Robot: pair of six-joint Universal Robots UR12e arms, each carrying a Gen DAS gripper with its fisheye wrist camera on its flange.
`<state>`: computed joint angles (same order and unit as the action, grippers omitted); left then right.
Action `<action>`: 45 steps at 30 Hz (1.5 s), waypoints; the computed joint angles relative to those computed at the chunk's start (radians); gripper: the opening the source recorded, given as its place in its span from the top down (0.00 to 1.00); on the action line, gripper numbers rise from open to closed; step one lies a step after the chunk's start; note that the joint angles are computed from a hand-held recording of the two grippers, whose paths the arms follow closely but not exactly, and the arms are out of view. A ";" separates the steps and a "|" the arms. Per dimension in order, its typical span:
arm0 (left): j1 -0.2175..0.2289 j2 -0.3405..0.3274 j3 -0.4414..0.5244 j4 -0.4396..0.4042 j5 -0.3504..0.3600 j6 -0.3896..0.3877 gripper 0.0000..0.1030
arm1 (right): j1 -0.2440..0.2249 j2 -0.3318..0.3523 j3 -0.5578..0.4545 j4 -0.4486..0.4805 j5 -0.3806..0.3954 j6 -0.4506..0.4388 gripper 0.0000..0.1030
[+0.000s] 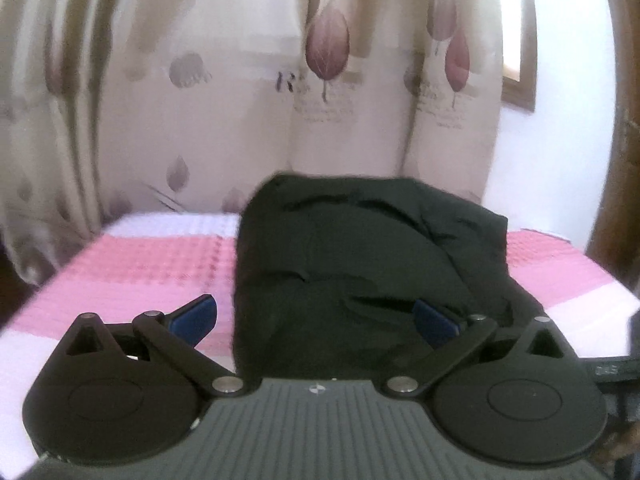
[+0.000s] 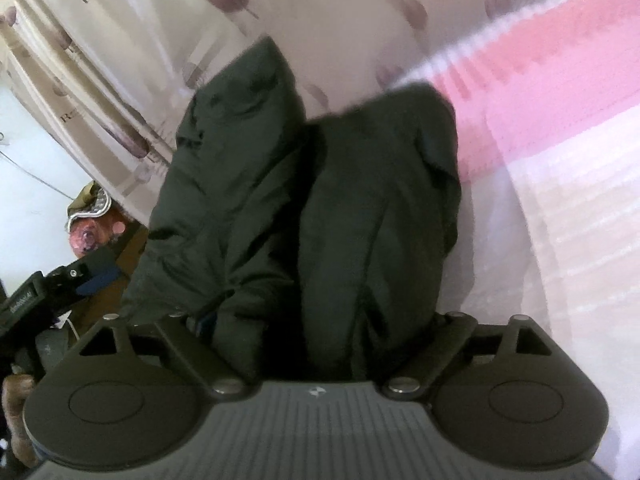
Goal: Fold large clothes
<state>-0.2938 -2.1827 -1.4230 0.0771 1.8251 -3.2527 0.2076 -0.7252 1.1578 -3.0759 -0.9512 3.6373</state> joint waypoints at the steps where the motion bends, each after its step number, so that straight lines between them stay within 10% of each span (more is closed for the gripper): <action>1: -0.010 -0.002 0.001 0.021 0.042 0.023 0.00 | 0.003 -0.010 0.014 -0.015 -0.021 -0.005 0.13; 10: -0.101 -0.044 0.057 0.224 0.430 0.105 0.00 | 0.043 -0.127 0.186 -0.253 -0.238 -0.099 0.09; 17: -0.090 0.023 -0.029 0.325 0.263 0.035 0.00 | 0.048 -0.189 0.277 -0.364 -0.211 -0.135 0.08; 25: -0.134 0.031 -0.003 0.202 0.403 0.165 0.00 | 0.081 -0.233 0.323 -0.468 -0.323 -0.200 0.02; 33: -0.128 0.051 -0.038 0.187 0.328 0.122 0.00 | 0.105 -0.251 0.343 -0.465 -0.442 -0.277 0.01; 45: -0.101 0.078 -0.082 0.174 0.247 0.002 0.00 | 0.105 -0.252 0.350 -0.412 -0.424 -0.285 0.01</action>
